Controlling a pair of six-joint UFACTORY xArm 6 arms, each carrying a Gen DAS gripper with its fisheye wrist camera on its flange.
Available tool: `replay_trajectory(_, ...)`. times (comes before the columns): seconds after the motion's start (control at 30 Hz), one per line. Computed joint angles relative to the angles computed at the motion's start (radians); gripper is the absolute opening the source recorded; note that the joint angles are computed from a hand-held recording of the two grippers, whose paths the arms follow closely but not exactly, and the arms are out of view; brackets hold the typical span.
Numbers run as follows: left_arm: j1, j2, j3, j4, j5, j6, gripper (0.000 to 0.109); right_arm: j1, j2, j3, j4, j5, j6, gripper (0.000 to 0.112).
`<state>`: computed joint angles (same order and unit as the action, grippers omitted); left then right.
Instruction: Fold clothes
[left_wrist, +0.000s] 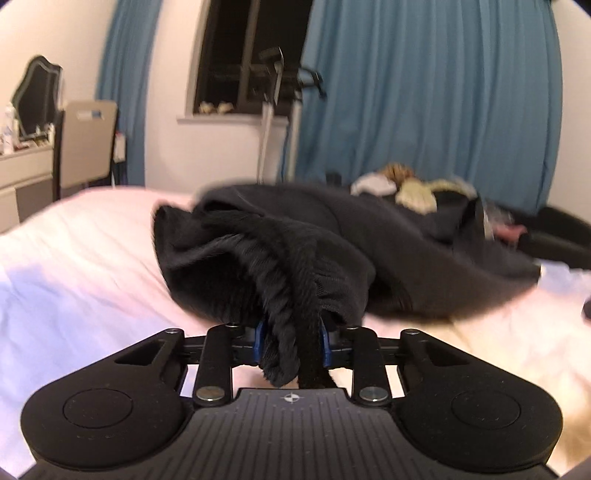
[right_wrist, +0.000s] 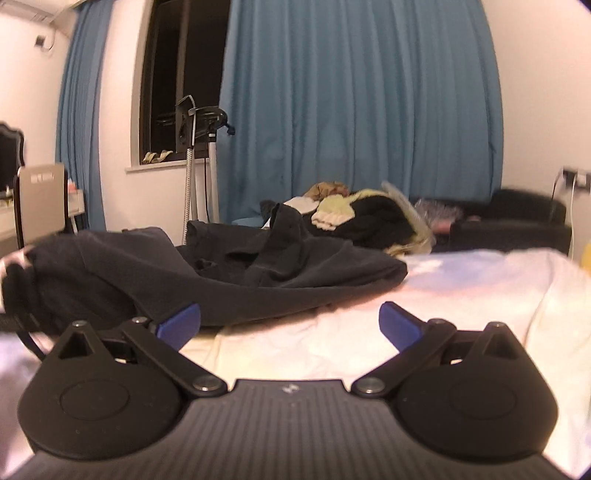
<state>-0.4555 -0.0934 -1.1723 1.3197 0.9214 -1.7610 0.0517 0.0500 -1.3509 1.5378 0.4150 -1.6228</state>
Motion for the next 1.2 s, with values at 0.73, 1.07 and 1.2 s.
replay_trajectory(0.73, 0.256, -0.443, 0.338, -0.526, -0.359, -0.011, 0.066, -0.064, 0.052, -0.108, -0.186, 0.179, 0.501, 0.103)
replay_trajectory(1.07, 0.387, -0.376, 0.287, -0.417, -0.511, -0.05, 0.081, -0.086, 0.449, -0.611, -0.457, 0.345, 1.031, 0.103)
replay_trajectory(1.2, 0.499, -0.181, 0.147, -0.585, -0.591, 0.169, 0.081, -0.093, 0.634, -0.823, -0.48, 0.35, 1.202, 0.103)
